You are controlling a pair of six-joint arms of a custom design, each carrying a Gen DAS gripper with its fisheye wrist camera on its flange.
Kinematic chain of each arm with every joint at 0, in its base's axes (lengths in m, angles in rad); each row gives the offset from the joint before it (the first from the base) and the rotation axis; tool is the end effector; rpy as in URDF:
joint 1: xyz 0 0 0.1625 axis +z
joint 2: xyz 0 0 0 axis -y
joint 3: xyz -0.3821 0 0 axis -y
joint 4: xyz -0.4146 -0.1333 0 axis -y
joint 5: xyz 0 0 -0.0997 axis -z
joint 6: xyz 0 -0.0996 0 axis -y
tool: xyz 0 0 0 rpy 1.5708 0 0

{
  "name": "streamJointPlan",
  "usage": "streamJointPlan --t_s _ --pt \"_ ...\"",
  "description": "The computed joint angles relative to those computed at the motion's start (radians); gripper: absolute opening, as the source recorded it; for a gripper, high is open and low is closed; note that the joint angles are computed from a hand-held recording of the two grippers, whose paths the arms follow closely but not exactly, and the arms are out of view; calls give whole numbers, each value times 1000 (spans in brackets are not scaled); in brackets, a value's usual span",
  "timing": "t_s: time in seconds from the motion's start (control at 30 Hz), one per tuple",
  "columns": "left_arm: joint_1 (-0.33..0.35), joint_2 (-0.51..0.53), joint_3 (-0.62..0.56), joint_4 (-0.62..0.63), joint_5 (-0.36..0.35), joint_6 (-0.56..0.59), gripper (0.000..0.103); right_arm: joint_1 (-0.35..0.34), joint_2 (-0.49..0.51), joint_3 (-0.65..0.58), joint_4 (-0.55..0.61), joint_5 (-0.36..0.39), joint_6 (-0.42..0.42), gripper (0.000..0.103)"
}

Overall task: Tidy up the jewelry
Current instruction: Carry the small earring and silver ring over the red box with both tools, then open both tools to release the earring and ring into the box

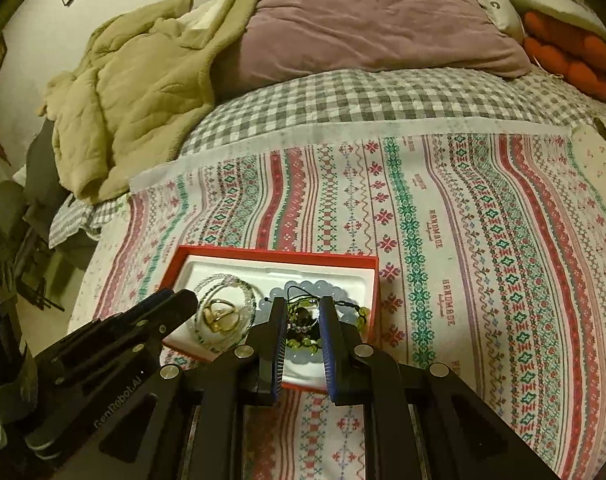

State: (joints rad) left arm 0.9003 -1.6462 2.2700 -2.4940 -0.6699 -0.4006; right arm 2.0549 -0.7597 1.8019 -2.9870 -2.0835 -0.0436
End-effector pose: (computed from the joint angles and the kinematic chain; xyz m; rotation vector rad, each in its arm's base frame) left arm -0.0961 -0.4614 0.2717 0.1470 2.3627 -0.8889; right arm 0.3589 -0.5012 0.0233 0.5645 -2.5940 0.6414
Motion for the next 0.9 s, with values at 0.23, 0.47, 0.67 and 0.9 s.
streamJointPlan --t_s 0.23,0.47,0.67,0.9 --pt "4 29 -1 -28 26 36 22 -14 17 -10 -1 -15 0 17" --pt "-4 28 -1 -15 39 35 23 -17 18 -10 0 -25 -3 18" --pt "-27 10 5 1 53 31 44 -10 6 -6 11 -33 -8 21" --pt "-58 -34 12 81 68 -16 59 5 -19 19 -34 -55 -15 58"
